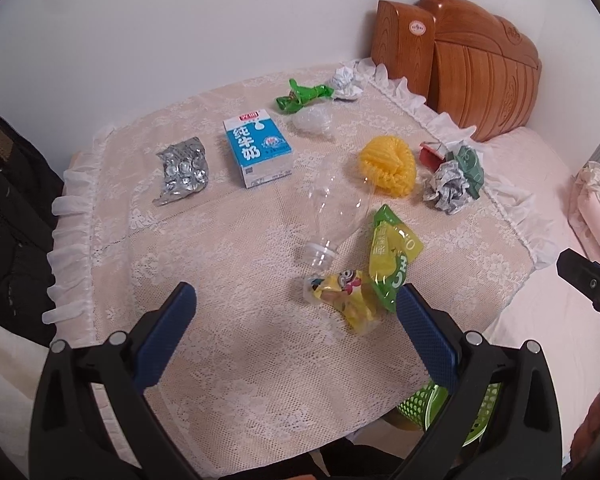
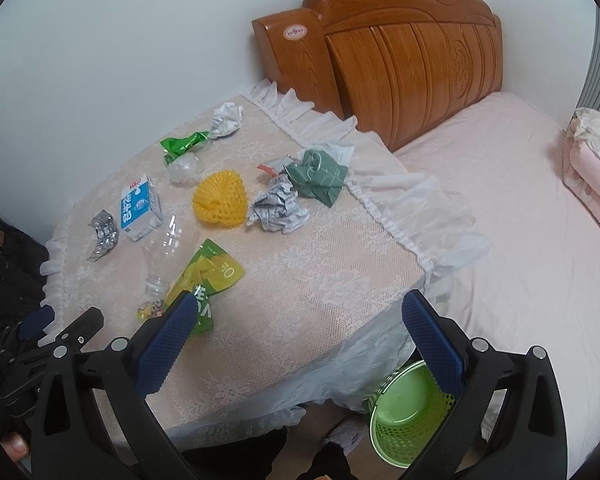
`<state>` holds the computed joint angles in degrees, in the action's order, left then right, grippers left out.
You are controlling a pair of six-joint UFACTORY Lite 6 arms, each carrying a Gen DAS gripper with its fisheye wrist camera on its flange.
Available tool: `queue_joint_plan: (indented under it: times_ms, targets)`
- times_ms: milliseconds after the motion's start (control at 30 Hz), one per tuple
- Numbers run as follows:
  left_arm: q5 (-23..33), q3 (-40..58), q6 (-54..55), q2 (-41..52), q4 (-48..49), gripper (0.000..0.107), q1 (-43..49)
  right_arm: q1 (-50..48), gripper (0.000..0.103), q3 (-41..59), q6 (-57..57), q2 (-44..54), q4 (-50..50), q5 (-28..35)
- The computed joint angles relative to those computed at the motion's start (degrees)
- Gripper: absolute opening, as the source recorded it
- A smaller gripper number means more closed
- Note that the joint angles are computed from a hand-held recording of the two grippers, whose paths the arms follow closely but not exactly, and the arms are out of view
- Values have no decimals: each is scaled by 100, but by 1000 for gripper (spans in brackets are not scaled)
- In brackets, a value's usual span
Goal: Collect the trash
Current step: 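Grasp the clear plastic bottle with the left tool while the right tool grasps the yellow-green snack bag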
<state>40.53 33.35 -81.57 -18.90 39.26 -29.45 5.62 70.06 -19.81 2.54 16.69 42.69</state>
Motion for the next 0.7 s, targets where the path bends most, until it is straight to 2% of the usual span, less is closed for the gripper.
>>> queue_joint_plan:
  times_ms: [167,300,367,467,533,600,633,700]
  targets:
    - [-1106,232,1202,942,-39,95,738,-114,101,-451,420,139,-264,-215]
    - [-1671,1175,2316,2327,-191,95,1351,-123,101,-794,839,65,-515,-375]
    - [-1978,1718,3417,2955,-966,95,1707,-32,101,-942,1120,-3,-704,-439]
    - [-2056,2607,5147,3901,-2356,95,2057,172,101,-1140,1573,-105,-936,-494]
    - [-1985,3064,6145,4370,-3137,86,2197,339,101,-1230,1832,-149,-991,-487]
    - [-1955,3281,6753,4620,-3625,68,2290,555,101,-1340,2073,-182,-1035,-504]
    - [-2012,3273,7024,4641,-3870,63,2352,677,101,-1385,2212,-191,-1081,-515]
    - [-2197,3148,7777,4575,-4552,62,2474,927,101,-1425,2453,-147,-1115,-546]
